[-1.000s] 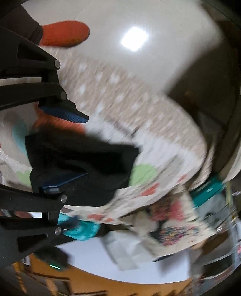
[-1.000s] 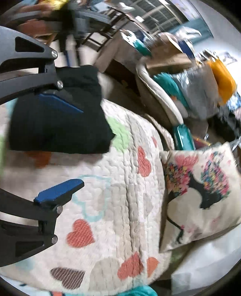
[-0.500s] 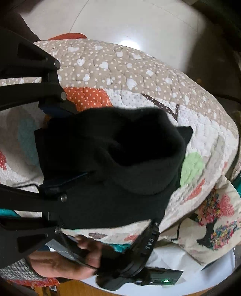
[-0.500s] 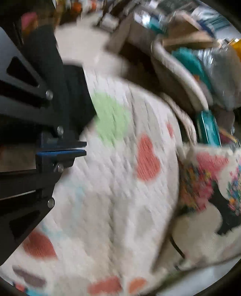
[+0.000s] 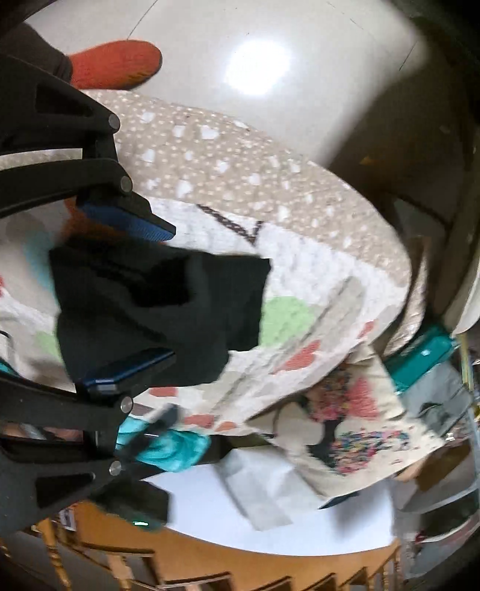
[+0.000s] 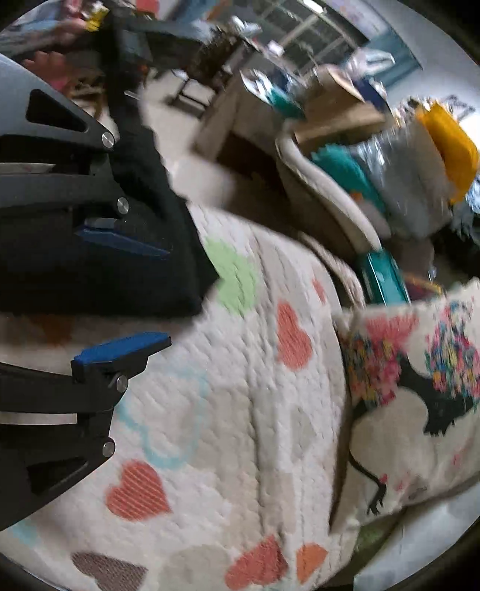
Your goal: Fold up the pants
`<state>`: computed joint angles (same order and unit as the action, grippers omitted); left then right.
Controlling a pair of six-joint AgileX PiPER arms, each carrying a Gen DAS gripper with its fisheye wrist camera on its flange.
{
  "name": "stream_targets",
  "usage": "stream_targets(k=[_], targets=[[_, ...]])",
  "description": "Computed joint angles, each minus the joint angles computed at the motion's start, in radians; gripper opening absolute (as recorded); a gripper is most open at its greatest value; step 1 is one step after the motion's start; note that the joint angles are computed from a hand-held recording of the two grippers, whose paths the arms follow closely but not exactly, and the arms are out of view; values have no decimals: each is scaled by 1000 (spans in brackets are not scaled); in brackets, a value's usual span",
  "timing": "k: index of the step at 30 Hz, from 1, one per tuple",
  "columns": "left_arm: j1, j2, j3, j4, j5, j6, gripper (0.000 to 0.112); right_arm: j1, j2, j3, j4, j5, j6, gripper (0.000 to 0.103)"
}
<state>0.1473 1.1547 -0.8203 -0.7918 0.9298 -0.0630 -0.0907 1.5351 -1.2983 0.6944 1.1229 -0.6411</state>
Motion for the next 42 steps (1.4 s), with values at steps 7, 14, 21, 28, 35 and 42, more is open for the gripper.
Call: stream_targets(k=[7,14,21,28,35,42], targets=[[-198,214,-63,329,-166,-335,89,88,-56,168,-92,-104,16,50],[8,141,47,3,-95,-89,91,32,-80,162,-84,-79,15,62],[36,4,163,-181,-61,52,91,-59,-53,142,-5,-29,-22,62],[24,-157,151,-84,-140,-47,90,-97,-44,146,17,-15,-43,62],[-99,-47,158,-121,-156,7,90,-109,-5,144,70,11,-55,65],[-312,83,110,51,-256,-119,90,-64,75,121,105,16,-30,74]])
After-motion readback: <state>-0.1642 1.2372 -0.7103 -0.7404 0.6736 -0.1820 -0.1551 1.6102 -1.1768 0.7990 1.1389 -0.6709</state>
